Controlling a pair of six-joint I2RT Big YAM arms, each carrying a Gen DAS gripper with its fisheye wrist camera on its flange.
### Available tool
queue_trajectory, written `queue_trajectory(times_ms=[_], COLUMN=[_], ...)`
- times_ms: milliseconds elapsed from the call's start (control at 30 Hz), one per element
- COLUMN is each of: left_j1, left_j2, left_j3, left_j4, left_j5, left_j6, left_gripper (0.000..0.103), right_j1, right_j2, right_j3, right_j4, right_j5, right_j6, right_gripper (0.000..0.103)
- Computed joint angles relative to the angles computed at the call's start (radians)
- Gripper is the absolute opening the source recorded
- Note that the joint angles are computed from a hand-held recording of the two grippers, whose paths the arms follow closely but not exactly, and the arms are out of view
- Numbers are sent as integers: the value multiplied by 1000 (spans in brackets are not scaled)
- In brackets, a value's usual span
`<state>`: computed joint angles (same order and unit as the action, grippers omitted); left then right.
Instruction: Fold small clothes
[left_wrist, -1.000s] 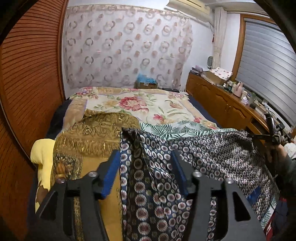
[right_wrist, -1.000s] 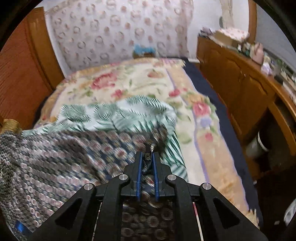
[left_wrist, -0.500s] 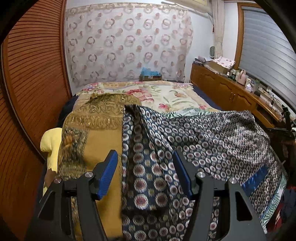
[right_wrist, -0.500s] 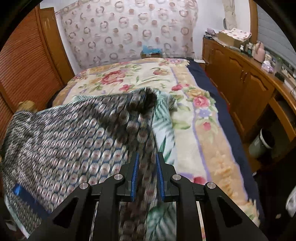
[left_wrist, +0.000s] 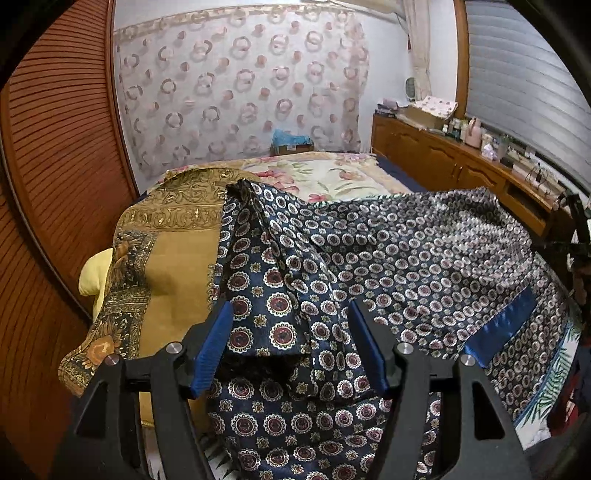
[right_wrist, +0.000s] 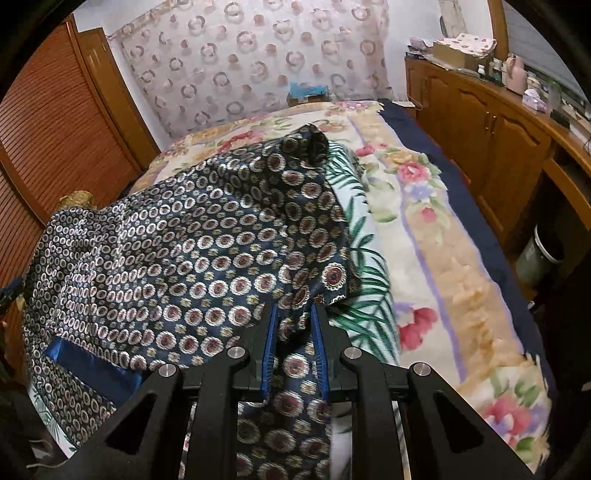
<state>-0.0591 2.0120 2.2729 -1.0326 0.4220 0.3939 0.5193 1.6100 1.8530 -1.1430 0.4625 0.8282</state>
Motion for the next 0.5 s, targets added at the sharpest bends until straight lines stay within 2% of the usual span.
queue_trajectory(times_ms=[233, 333, 400, 500], left_j1=[-3, 0, -1, -7], left_j2=[-29, -26, -26, -27], left_j3=[-47, -41, -39, -40], left_j4=[37, 24, 18, 14], left_j5=[-18, 11, 12, -6], left_j6=[9, 19, 26, 40], left_gripper=[65, 65, 54, 51], right_j1=[9, 14, 19, 25], right_j2=[37, 64, 70, 82], right_j3=[32, 64, 76, 94], right_j4=[-15, -32, -40, -52], right_j5=[26, 47, 60, 74], right_j6=[-11, -25, -37, -48], right_gripper=[19, 19, 19, 19])
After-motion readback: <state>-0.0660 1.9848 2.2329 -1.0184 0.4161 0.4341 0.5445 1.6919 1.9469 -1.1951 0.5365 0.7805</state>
